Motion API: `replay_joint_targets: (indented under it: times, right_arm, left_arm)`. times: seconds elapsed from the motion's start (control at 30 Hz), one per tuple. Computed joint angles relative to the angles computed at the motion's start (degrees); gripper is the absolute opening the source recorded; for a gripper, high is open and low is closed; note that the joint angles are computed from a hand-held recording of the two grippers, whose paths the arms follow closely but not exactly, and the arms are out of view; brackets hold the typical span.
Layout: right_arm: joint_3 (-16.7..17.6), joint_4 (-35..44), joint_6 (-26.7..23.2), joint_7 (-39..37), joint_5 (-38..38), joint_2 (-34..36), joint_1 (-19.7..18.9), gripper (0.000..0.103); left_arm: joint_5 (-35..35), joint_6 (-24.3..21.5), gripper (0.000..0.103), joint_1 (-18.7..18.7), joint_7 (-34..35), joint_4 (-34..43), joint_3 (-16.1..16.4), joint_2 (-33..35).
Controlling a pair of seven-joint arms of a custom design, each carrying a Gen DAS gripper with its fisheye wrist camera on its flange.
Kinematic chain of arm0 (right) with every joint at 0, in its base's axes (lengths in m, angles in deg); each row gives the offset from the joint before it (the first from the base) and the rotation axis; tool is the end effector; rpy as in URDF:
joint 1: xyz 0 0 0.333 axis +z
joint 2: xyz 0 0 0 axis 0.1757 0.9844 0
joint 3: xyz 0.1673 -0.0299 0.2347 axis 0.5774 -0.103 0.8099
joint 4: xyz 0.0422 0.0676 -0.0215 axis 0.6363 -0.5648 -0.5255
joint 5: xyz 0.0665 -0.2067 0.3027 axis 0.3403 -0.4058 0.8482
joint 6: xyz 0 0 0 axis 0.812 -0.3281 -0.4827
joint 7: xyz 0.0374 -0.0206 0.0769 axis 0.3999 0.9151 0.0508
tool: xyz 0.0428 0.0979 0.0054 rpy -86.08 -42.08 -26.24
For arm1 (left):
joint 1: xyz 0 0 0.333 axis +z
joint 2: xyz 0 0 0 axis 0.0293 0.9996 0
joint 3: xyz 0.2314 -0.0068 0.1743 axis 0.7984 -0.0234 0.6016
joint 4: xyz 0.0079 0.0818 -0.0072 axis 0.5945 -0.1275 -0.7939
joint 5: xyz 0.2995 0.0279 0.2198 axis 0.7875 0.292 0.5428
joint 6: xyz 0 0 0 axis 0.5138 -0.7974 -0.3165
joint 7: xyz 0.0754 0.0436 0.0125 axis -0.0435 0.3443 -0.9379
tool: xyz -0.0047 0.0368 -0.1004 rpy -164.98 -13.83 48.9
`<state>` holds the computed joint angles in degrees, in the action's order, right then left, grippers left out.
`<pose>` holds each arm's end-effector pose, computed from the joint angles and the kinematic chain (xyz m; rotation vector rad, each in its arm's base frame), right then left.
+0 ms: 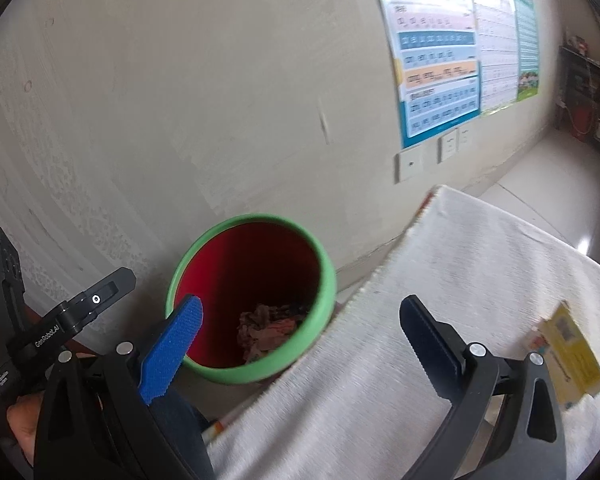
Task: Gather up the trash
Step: 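Move both tools back over the remaining trash on the table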
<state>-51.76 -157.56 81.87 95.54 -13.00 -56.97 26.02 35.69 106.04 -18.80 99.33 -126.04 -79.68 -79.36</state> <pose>0.4200 0.2278 0.5457 -1.6852 1.6562 -0.3561 0.4296 -0.1080 0.5305 -1.9096 1.7259 -1.1717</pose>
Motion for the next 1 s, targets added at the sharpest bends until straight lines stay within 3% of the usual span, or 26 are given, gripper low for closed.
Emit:
replay_joint_targets:
  times: [0.3, 0.67, 1.0]
  right_arm:
    - [0.8, -9.94, -3.62, 4.18, -0.84, -14.13, -3.85, 0.096]
    - [-0.94, -20.97, -11.6, 4.12, -1.33, -30.55, -9.28, 0.096]
    - [-4.08, -25.68, -16.81, -0.93, -1.79, -37.12, -13.97, 0.096]
  left_arm:
    - [1.11, -2.13, 0.098, -2.27, -0.2, 1.24, -2.68, -0.76]
    - [-3.16, -6.02, 0.098, -9.28, 5.27, 3.74, -4.99, 2.5]
    - [-10.34, -9.68, 0.098, -11.49, 9.31, 8.87, -9.39, 9.26]
